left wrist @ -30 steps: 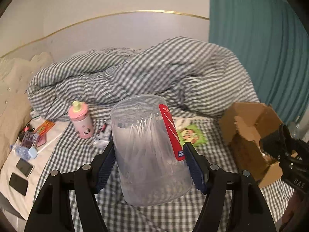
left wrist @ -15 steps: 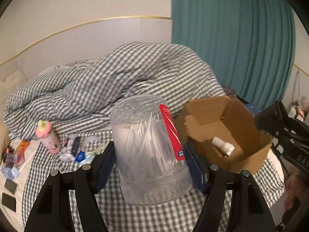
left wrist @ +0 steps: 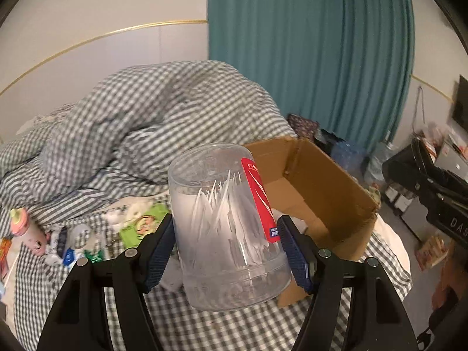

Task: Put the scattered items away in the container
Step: 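Carry the clear cup and black lid over the cardboard box, then open both grippers to drop the cup and lid into the box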

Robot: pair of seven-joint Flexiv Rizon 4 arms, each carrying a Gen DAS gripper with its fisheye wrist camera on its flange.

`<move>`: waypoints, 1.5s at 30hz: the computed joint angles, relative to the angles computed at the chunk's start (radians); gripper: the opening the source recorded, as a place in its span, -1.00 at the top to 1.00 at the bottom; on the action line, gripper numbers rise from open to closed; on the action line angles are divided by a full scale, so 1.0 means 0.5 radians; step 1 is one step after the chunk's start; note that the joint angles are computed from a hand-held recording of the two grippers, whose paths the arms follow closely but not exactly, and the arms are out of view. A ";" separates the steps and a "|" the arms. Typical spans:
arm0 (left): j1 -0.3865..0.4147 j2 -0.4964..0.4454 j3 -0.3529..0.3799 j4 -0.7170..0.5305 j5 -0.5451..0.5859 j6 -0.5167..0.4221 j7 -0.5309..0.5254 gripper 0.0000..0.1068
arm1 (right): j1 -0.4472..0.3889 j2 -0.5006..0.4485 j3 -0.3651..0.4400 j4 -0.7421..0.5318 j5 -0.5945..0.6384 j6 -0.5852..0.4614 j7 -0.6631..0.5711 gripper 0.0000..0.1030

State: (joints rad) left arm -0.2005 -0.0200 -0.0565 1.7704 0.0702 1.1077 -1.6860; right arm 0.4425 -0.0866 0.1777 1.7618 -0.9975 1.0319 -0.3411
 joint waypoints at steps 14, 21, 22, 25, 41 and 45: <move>-0.122 -0.463 -0.055 -0.431 -0.164 -0.319 0.153 -0.34 | -0.059 -0.137 -0.077 -0.017 0.253 0.098 -0.235 -0.32; -0.149 -0.625 -0.036 -0.583 -0.226 -0.520 0.214 -0.36 | -0.055 -0.215 -0.118 -0.056 0.339 0.128 -0.312 -0.32; -0.155 -0.638 -0.027 -0.595 -0.217 -0.526 0.206 -0.38 | -0.050 -0.230 -0.121 -0.065 0.353 0.123 -0.325 -0.32; -0.177 -0.637 0.007 -0.579 -0.161 -0.436 0.157 -0.58 | -0.037 -0.265 -0.132 -0.092 0.393 0.113 -0.361 -0.32; -0.126 -0.391 0.135 -0.248 0.079 0.311 -0.057 -0.92 | 0.102 -0.550 -0.121 -0.403 0.775 -0.138 -0.766 -0.32; -0.098 -0.359 0.146 -0.231 0.116 0.299 -0.069 -0.92 | 0.157 -0.616 -0.114 -0.524 0.873 -0.353 -0.884 -0.32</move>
